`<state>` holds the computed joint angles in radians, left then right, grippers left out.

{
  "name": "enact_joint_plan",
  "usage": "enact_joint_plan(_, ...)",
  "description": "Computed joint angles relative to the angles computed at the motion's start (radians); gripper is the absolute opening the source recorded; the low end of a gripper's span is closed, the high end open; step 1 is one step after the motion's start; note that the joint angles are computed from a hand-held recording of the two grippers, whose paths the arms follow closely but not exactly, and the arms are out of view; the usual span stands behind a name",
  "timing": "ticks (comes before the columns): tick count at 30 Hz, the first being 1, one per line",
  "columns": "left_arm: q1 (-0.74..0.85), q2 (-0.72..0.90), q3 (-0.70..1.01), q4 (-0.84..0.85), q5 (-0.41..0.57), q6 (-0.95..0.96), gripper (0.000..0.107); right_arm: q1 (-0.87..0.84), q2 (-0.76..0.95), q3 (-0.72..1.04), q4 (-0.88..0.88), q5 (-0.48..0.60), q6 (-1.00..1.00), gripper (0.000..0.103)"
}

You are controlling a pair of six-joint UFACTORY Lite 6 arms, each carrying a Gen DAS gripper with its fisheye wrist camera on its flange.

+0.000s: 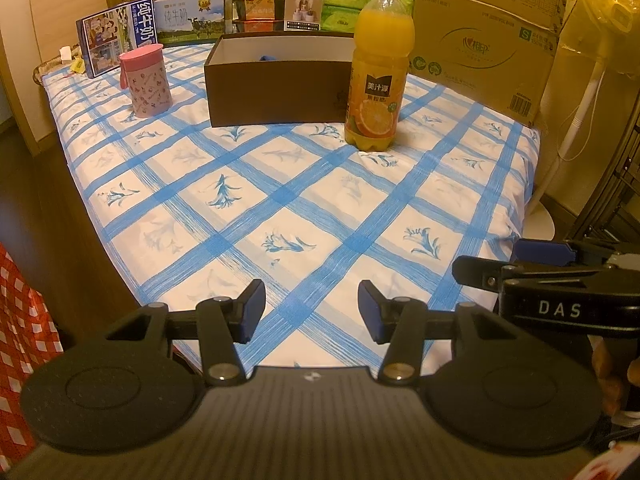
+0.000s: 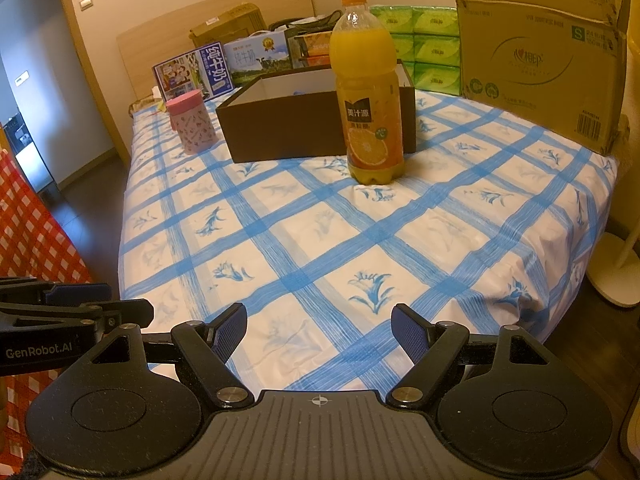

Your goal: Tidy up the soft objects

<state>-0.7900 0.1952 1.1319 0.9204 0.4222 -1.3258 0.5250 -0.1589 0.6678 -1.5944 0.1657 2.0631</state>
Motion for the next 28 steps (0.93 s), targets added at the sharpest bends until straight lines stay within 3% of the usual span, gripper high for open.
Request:
enact_joint_plan(25,0.006,0.019,0.000,0.038,-0.010,-0.044,0.048,-0.004,0.021,-0.010,-0.138,-0.003,0.141,0.079)
enact_joint_plan(28,0.014,0.027,0.011,0.009,-0.012,-0.018,0.052,-0.006,0.024,-0.011,-0.153,-0.004,0.156,0.079)
